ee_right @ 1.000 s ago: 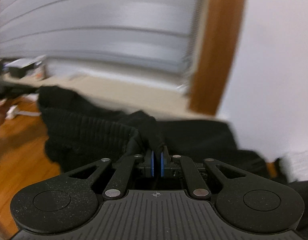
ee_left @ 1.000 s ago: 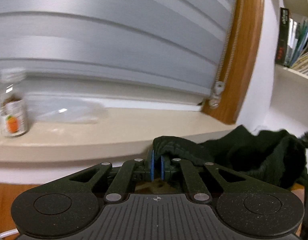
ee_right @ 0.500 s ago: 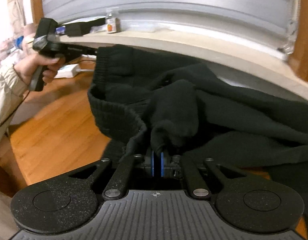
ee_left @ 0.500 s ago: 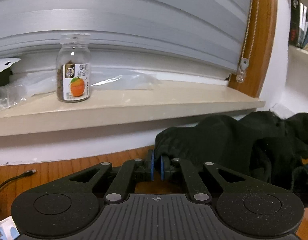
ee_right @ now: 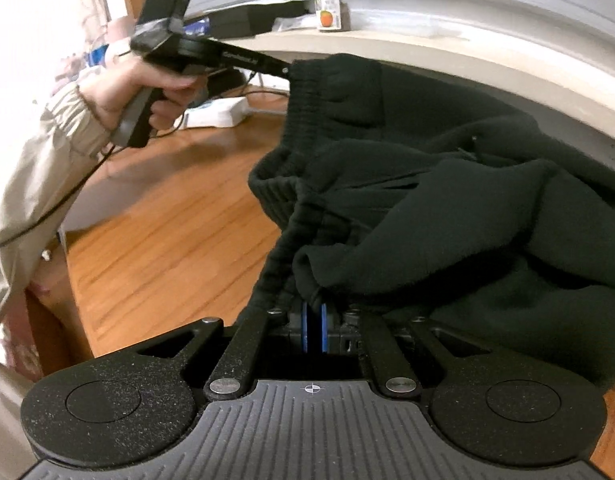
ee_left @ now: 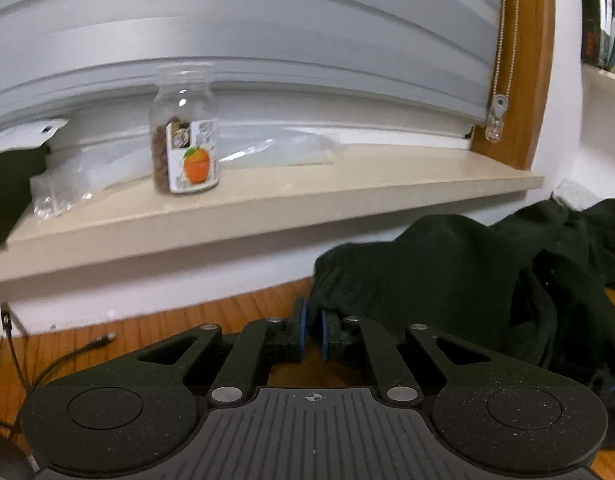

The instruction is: Fold clothes

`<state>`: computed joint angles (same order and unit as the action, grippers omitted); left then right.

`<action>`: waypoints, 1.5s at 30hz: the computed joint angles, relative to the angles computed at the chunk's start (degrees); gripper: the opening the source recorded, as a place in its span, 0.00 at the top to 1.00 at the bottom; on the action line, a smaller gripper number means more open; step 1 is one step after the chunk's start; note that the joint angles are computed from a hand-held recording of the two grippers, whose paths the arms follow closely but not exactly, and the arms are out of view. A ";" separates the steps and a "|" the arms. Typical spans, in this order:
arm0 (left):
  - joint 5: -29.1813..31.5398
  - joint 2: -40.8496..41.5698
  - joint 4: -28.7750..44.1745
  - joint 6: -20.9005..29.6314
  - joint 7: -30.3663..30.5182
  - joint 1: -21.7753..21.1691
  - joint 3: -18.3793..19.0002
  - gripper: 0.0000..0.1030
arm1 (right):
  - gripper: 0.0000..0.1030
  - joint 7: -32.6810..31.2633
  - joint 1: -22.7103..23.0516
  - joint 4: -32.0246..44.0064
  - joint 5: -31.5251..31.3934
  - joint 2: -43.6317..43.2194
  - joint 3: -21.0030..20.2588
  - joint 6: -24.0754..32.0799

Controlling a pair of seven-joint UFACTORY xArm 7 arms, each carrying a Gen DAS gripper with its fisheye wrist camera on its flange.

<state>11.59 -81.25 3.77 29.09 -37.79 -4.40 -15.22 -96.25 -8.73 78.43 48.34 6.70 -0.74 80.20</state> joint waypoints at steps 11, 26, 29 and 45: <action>-0.11 -8.52 2.31 9.87 -0.59 -3.44 -1.82 0.90 | 0.92 1.30 4.46 -8.94 1.84 -5.71 1.38 -0.05; 1.69 24.00 14.74 -14.73 -5.69 2.34 -10.22 0.74 | 0.61 4.59 12.09 -14.64 6.36 -9.90 -0.43 3.61; 2.99 29.77 17.37 -17.84 -6.52 4.20 -12.52 0.63 | 0.52 3.27 9.10 -11.58 7.62 -8.53 -2.23 6.68; 18.26 58.55 40.83 -19.23 -12.70 19.16 -29.11 0.42 | 0.40 3.59 -3.42 4.84 19.17 7.61 -1.35 -19.55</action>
